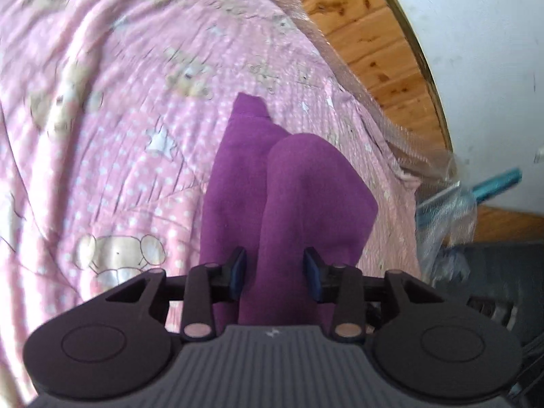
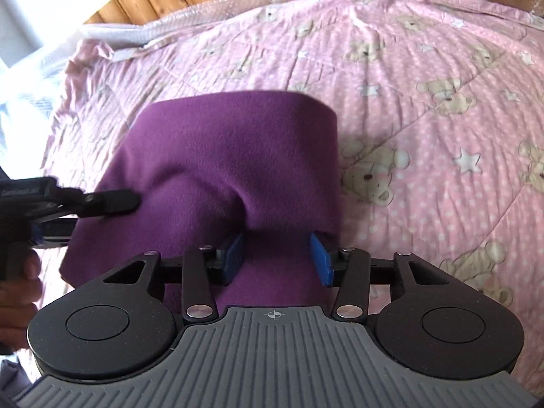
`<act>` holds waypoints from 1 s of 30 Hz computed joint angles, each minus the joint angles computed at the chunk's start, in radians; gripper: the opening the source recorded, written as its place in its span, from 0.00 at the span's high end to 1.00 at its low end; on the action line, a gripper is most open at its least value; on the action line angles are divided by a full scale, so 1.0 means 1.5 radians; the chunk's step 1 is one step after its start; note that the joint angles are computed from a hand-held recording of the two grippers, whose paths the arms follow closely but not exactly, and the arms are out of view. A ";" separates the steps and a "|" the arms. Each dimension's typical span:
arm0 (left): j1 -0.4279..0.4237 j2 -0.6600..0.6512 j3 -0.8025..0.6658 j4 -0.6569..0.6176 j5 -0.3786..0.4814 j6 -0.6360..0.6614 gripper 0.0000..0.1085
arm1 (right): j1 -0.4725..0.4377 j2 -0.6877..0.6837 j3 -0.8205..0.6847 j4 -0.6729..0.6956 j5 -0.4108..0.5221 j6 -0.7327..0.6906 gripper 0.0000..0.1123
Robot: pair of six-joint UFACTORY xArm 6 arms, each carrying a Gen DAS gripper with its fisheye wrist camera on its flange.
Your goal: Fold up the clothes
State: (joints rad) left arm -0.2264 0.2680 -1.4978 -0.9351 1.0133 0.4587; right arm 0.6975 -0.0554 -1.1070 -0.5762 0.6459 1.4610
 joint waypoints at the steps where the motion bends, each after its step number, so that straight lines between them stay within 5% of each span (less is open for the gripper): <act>1: 0.004 -0.013 -0.002 0.017 -0.002 0.017 0.53 | 0.003 -0.011 0.004 -0.024 0.012 0.032 0.38; 2: 0.001 -0.017 -0.010 0.039 -0.016 0.021 0.37 | 0.006 -0.031 0.020 -0.044 0.017 0.055 0.31; 3: -0.005 -0.015 -0.020 0.064 -0.036 0.018 0.33 | 0.004 -0.049 0.042 -0.069 0.007 0.082 0.24; 6: -0.029 0.051 -0.098 0.124 -0.044 -0.026 0.35 | -0.028 -0.066 0.089 -0.063 -0.060 0.097 0.25; 9: -0.041 0.143 -0.195 0.129 -0.010 -0.069 0.34 | -0.082 -0.057 0.132 0.113 -0.195 -0.063 0.32; 12: -0.030 0.162 -0.207 0.055 0.018 -0.059 0.66 | -0.095 -0.019 0.155 0.322 -0.327 -0.258 0.48; 13: -0.029 0.147 -0.186 0.051 0.004 -0.065 0.79 | -0.094 -0.008 0.150 0.392 -0.338 -0.328 0.63; 15: -0.027 0.099 -0.124 0.046 -0.035 -0.100 0.88 | -0.098 -0.005 0.133 0.528 -0.320 -0.467 0.86; 17: -0.028 0.023 -0.042 0.035 -0.090 -0.157 0.92 | -0.121 -0.001 0.064 0.603 -0.232 -0.607 0.89; 20: -0.058 -0.093 0.073 0.079 -0.196 -0.304 0.91 | -0.174 0.085 -0.139 0.588 -0.049 -0.806 0.91; 22: -0.090 -0.116 0.105 0.152 -0.249 -0.385 0.87 | -0.194 0.175 -0.279 0.548 -0.022 -0.861 0.95; 24: -0.117 -0.096 0.109 0.201 -0.288 -0.395 0.82 | -0.201 0.270 -0.418 0.470 0.023 -0.814 0.83; 27: -0.107 -0.038 0.046 0.147 -0.231 -0.283 0.77 | -0.191 0.313 -0.470 0.351 0.010 -0.673 0.76; 30: -0.081 -0.016 0.002 0.134 -0.183 -0.241 0.76 | -0.166 0.193 -0.295 0.241 -0.078 -0.504 0.25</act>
